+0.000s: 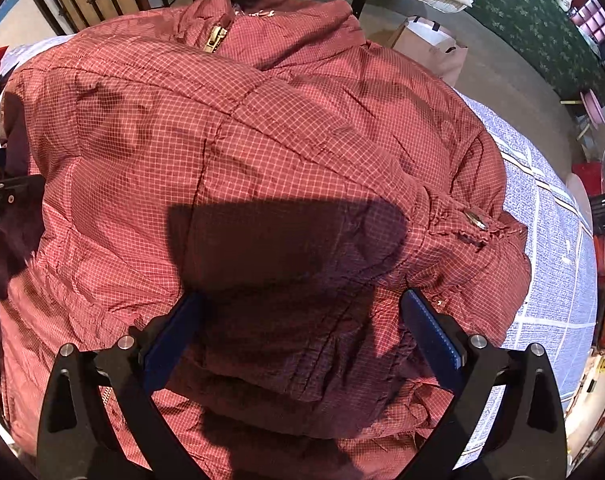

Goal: Fold large clothes
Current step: 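Fold the held sleeve across the jacket body with the left gripper and release, then grasp the jacket's hem edge with both grippers side by side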

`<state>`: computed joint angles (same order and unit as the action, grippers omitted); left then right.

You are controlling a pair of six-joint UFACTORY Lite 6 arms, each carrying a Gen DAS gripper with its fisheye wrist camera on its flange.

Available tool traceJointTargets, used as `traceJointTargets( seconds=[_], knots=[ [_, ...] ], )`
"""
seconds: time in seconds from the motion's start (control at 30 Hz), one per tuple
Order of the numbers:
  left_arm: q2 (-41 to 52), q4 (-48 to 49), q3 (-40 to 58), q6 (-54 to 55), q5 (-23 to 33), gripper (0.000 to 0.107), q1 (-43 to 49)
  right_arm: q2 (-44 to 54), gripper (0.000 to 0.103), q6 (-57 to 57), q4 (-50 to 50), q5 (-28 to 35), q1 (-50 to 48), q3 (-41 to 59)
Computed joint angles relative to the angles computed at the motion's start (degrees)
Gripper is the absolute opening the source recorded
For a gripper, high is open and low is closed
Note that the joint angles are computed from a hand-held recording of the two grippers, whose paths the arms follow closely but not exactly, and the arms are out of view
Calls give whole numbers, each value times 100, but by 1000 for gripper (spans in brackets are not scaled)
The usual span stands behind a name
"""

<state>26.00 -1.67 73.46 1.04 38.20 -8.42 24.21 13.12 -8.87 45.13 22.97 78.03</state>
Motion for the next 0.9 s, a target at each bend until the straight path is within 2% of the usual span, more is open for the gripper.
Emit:
traceJointTargets(
  seconds=[0.17,0.27,0.33,0.43,0.6,0.7,0.9],
  knots=[
    [-915,-179,-956,187,-493,97,163,-678,98,33,4,-314,-43,-601],
    [-1619,-826,-1636,616,-673,97,462,-1433,98,137,68,-604,-39,-1310],
    [-2206,-1523,-2094,1214,-616,97,836,-1930,98,183,200,-693,-93,-1737],
    [-3035,-1651,-2790,1385,-525,97,1266,-2762,98,-3,646,-693,-390,-2450],
    [-4307,-1889,-3775,2495,237,97,2743,-4204,98,-319,1044,-321,-1111,-3679],
    [-4876,-1971,-4114,3707,979,96,4280,-4971,98,-826,1355,89,-1771,-4251],
    [-5118,-2149,-4271,5778,2114,94,6658,-6082,98,-2447,2340,1010,-3791,-5094]
  ],
)
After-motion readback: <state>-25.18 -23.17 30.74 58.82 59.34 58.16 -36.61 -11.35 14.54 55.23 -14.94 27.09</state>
